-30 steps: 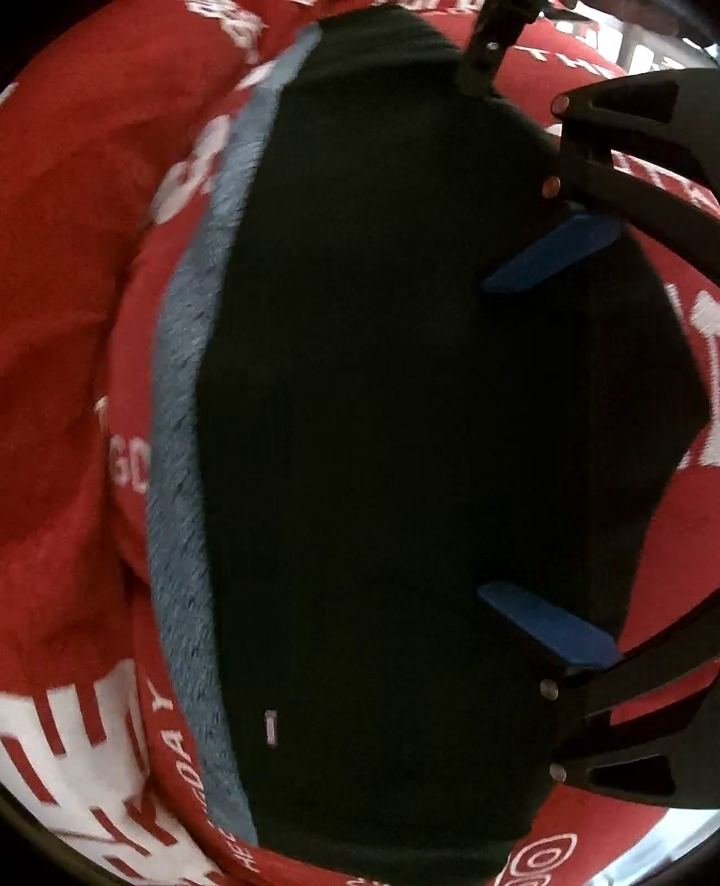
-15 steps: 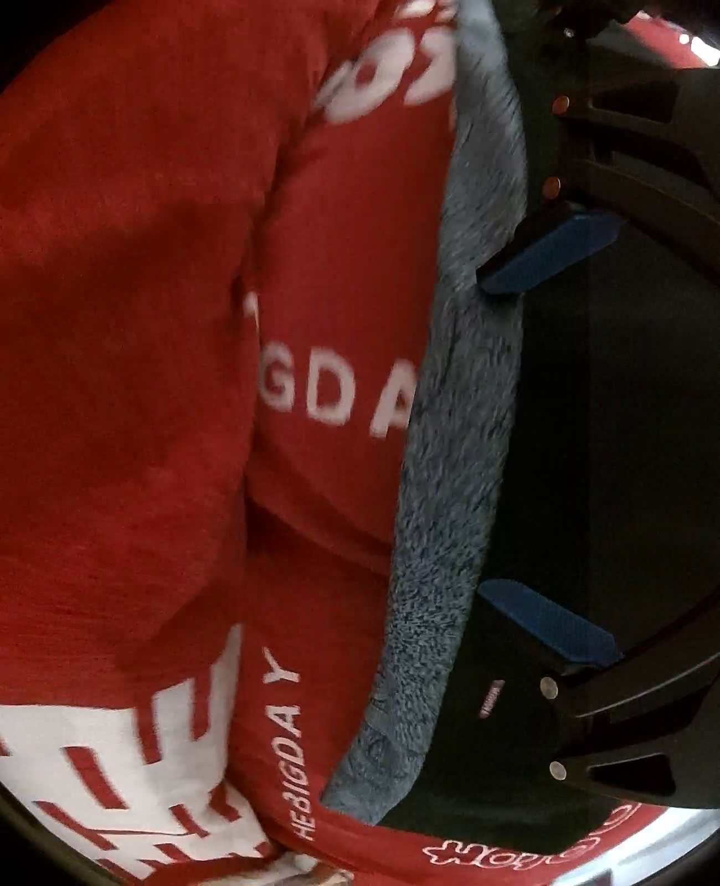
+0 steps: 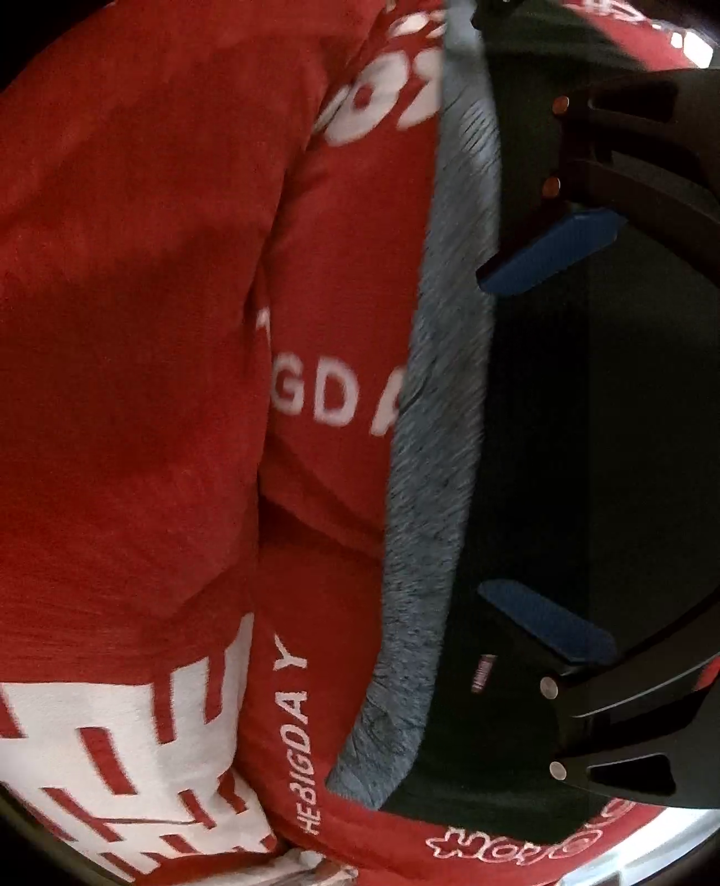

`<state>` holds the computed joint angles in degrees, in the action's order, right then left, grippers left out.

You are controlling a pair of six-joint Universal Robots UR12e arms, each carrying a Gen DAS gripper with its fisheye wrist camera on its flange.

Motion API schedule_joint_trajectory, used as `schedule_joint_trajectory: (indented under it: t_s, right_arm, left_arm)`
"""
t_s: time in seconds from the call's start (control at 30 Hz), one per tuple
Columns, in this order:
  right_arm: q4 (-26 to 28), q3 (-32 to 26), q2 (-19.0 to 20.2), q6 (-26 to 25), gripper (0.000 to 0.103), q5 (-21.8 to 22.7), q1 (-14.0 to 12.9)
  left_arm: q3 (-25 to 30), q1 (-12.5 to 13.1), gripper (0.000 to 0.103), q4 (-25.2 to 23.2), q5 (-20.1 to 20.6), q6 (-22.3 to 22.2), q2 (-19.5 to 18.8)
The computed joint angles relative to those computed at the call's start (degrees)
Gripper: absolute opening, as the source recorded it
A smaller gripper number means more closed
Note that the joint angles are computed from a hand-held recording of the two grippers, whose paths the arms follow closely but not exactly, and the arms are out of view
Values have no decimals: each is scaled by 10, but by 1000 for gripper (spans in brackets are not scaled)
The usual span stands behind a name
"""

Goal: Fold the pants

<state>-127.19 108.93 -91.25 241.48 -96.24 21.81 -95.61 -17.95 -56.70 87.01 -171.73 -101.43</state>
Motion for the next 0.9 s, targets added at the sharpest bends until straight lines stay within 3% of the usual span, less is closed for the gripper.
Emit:
schedule_joint_trajectory:
  t_s: [0.1, 0.3, 0.43, 0.7, 0.9]
  right_arm:
    - [17, 17, -30, 25, 55, 24, 6]
    - [24, 55, -79, 124, 56, 60, 27]
    - [20, 83, -105, 196, 56, 70, 42]
    - [19, 128, -159, 258, 56, 64, 44]
    - [17, 171, -217, 297, 56, 10, 18]
  left_arm:
    - [-11, -4, 103, -21, -18, 16, 24]
    - [-43, -15, 103, -73, -70, 80, 66]
    - [-55, -38, 103, -95, -71, 115, 82]
    - [-55, -80, 103, -114, -65, 125, 80]
    - [-49, -110, 103, -88, -61, 116, 73]
